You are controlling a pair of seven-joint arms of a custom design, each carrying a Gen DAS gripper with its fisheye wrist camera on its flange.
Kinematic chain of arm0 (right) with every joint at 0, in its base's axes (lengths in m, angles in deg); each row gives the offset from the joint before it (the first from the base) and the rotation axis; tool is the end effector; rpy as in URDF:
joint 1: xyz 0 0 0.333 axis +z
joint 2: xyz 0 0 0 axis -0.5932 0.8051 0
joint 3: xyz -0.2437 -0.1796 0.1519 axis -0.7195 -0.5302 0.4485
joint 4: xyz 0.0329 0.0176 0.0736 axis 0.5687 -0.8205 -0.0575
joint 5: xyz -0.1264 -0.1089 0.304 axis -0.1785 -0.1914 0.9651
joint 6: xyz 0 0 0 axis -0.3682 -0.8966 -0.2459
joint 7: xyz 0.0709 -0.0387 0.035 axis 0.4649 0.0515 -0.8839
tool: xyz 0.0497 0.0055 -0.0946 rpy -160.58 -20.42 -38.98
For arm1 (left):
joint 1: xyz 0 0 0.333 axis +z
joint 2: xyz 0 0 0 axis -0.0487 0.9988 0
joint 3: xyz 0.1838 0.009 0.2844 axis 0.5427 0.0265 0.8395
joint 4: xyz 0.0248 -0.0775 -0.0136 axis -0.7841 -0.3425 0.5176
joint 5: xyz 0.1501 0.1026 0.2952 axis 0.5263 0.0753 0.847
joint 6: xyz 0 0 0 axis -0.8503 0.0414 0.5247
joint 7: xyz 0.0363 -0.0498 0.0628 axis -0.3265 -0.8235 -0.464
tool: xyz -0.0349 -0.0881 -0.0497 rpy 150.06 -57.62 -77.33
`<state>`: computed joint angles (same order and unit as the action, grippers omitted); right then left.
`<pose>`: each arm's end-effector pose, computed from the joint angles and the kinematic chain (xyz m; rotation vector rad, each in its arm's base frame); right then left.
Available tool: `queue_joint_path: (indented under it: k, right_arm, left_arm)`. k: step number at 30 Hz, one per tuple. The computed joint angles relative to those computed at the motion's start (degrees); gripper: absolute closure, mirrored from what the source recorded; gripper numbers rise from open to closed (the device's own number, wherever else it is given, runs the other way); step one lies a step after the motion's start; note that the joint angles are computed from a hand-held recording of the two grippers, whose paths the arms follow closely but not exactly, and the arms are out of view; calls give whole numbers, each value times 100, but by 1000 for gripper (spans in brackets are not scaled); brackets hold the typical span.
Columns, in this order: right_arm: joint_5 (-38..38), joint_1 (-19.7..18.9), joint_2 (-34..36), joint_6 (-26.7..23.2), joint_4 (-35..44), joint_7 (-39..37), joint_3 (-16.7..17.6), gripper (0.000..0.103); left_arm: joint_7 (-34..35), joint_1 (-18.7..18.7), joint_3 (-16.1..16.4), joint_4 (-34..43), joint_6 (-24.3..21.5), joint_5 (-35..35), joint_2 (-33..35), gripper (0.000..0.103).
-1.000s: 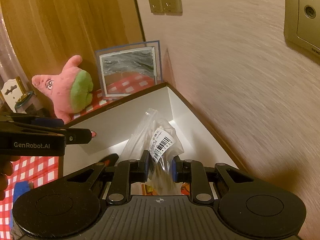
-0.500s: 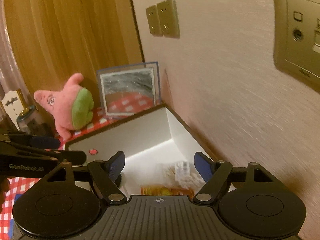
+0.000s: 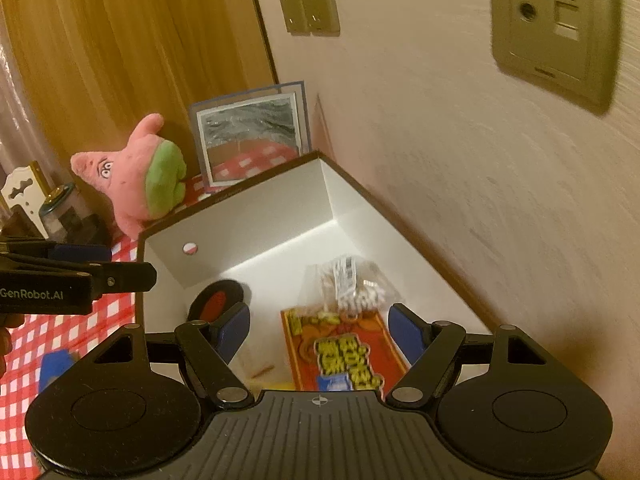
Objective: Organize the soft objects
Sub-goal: 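Open both tools to drop the round pad and swab bag into the box, then withdraw both tools from the box back over the remaining cloths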
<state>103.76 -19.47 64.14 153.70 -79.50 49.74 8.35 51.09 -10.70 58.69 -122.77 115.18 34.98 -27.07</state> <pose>0.5076 0.1431 0.4899 -1.7767 1.5502 -0.3437 0.5305 -0.2180 0.5095 -1.6595 2.0442 -0.8362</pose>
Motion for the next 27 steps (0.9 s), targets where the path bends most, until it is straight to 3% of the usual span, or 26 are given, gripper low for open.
queue_joint_path:
  k: [6, 14, 22, 27]
  right_arm:
    - [-205, 59, -479, 12, -492, 321, 37, 27]
    - [-60, 272, -1134, 136, -1090, 406, 84, 27]
    - [95, 686, -1831, 311, -1653, 484, 167, 27]
    - [404, 1213, -2213, 370, -1858, 257, 63, 27]
  left_arm:
    - [390, -60, 11, -674, 100, -573, -586, 33]
    - [449, -545, 555, -1692, 228, -869, -1557, 33]
    - [-175, -711, 943, -2676, 76, -318, -2701, 33]
    - [-496, -709, 1106, -3233, -176, 11, -3462, 33]
